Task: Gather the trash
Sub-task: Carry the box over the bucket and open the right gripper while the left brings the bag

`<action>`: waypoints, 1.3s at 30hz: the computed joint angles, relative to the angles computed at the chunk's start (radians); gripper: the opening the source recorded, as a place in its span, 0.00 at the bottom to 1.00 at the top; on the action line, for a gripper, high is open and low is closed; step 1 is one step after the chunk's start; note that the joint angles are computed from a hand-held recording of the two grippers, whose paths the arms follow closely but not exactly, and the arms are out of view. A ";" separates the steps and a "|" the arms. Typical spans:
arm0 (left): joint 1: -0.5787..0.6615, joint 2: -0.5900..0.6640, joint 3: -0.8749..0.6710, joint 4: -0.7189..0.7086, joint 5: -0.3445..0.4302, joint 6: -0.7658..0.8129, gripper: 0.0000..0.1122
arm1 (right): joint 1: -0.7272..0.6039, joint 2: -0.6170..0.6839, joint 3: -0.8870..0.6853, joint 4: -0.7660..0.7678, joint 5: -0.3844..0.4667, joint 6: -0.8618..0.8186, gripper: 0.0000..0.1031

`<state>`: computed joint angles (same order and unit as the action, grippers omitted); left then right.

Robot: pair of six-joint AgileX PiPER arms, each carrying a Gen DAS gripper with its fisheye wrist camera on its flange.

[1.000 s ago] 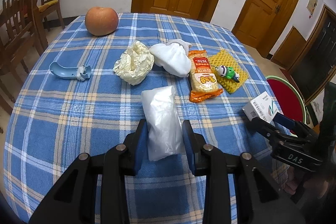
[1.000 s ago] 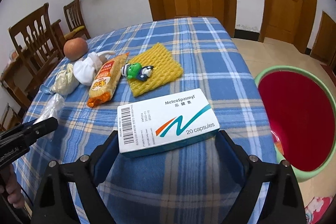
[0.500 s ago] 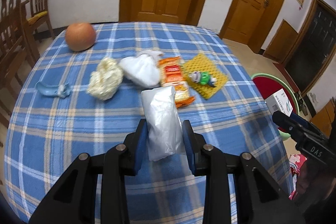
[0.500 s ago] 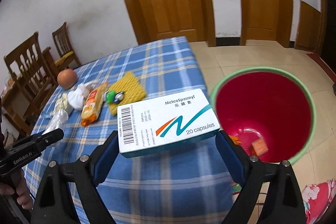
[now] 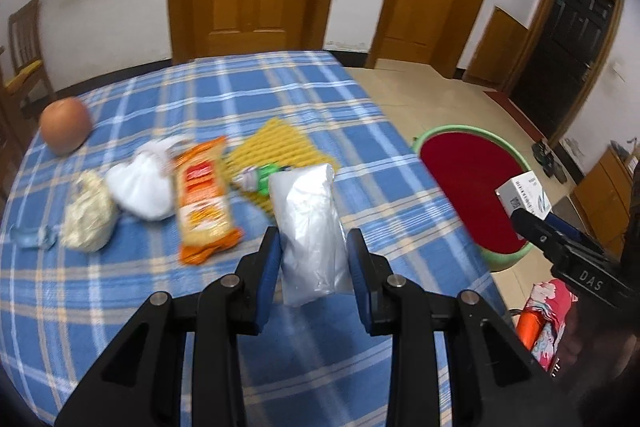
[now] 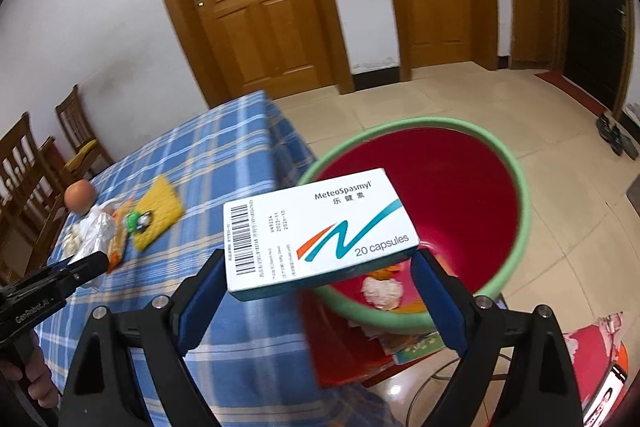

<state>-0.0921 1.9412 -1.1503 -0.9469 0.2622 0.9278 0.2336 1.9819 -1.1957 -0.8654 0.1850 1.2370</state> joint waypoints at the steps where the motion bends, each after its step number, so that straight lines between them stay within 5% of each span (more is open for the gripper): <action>1: -0.010 0.005 -0.010 0.013 0.001 -0.013 0.30 | -0.009 -0.001 0.003 -0.006 0.001 0.009 0.89; 19: -0.162 0.161 -0.279 0.279 0.092 -0.271 0.30 | -0.154 0.051 -0.005 0.105 0.005 -0.033 0.94; 39: -0.274 0.359 -0.586 0.491 0.197 -0.480 0.30 | -0.192 -0.001 0.076 -0.349 -0.017 0.494 0.97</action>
<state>-0.3665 2.3002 -1.7367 -0.4560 0.4589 0.4481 0.0414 1.9810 -1.1199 -1.2141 0.1676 1.7306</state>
